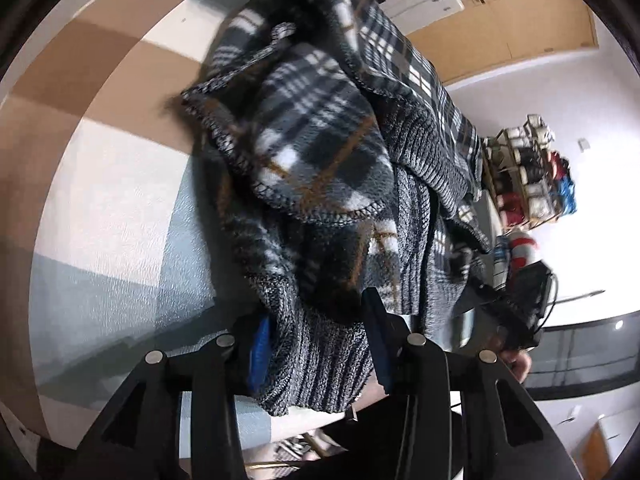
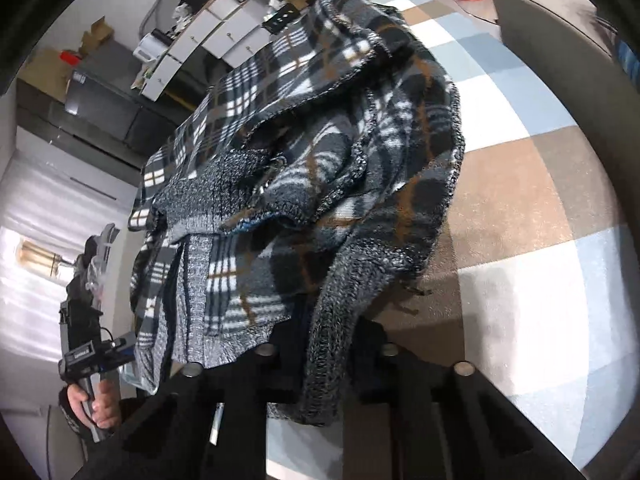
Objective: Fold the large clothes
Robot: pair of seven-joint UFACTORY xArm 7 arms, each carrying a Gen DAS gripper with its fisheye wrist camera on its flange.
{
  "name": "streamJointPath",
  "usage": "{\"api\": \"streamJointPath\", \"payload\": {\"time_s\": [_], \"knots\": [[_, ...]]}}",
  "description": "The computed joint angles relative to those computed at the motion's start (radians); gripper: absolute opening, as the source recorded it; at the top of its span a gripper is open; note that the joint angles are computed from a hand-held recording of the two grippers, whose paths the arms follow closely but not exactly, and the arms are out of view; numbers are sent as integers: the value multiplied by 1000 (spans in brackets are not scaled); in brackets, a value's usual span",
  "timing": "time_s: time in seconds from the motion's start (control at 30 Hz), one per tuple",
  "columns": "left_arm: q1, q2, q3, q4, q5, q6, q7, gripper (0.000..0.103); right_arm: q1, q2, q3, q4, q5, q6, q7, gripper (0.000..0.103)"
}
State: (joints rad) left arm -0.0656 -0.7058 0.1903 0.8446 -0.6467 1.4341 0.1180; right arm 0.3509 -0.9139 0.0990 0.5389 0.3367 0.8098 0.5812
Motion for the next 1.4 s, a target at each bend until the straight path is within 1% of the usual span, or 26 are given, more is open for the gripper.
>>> {"api": "streamJointPath", "payload": {"time_s": [0.03, 0.07, 0.17, 0.27, 0.3, 0.4, 0.57, 0.6, 0.7, 0.73, 0.77, 0.83, 0.87, 0.97, 1.0, 1.07, 1.1, 1.13, 1.2, 1.23, 1.27, 1.3, 1.37, 1.4], "knots": [[1, -3, -9, 0, 7, -8, 2, 30, 4, -11, -3, -13, 6, -17, -5, 11], [-4, 1, -12, 3, 10, -6, 3, 9, 9, -15, -1, -21, 10, -28, -6, 11], [-5, 26, 18, 2, -27, 17, -3, 7, 5, -47, 19, -41, 3, -61, 11, 9], [9, 11, 26, 0, -24, 36, 5, 7, -2, -113, 48, -55, -34, -44, 40, 9], [15, 5, 30, 3, -24, 41, 4, 6, -2, -135, 62, -54, -53, -22, 47, 9], [29, -24, 46, -2, -19, 80, 2, 6, 16, -191, 66, -61, -56, 35, 75, 8], [54, -103, 85, -20, -13, 183, 0, 6, 52, -282, 93, -53, -45, 126, 118, 8], [58, -115, 86, -19, -13, 193, -5, 6, 58, -313, 97, -52, -32, 146, 140, 8], [75, -157, 128, -2, 10, 282, -19, 6, 77, -409, 96, -55, 8, 185, 196, 8], [82, -165, 142, 6, 16, 309, -23, 6, 80, -444, 98, -49, 19, 212, 218, 8], [88, -169, 157, 17, 21, 343, -35, 6, 80, -457, 99, -42, 26, 227, 230, 8], [97, -160, 176, 35, 8, 383, -51, 6, 85, -509, 101, -33, 50, 272, 265, 8], [102, -153, 184, 50, 3, 401, -62, 6, 86, -514, 97, -30, 61, 278, 269, 8], [97, -93, 181, 90, -47, 391, -69, 6, 83, -521, 72, -34, 122, 254, 294, 8], [96, -71, 176, 97, -67, 380, -73, 6, 75, -498, 62, -24, 127, 230, 284, 8], [76, 35, 175, 159, -128, 345, -78, 6, 68, -433, 35, -1, 138, 166, 247, 8], [77, 63, 158, 175, -158, 319, -90, 6, 63, -387, 10, 11, 147, 112, 223, 8], [71, 134, 152, 226, -190, 284, -99, 6, 58, -335, -19, 28, 152, 64, 195, 8], [73, 262, 137, 332, -246, 207, -107, 4, 39, -246, -56, 60, 150, 7, 168, 8], [80, 314, 126, 377, -263, 175, -113, 4, 36, -179, -90, 86, 151, -24, 141, 8], [87, 370, 115, 427, -274, 151, -120, 4, 27, -141, -102, 99, 155, -47, 134, 8], [96, 432, 107, 471, -297, 130, -137, 4, 14, -78, -125, 127, 154, -61, 126, 8], [116, 549, 79, 560, -289, 100, -178, 4, -2, 19, -161, 169, 162, -67, 110, 8], [123, 570, 59, 573, -288, 82, -191, 4, -11, 71, -182, 191, 171, -60, 110, 8]]}}
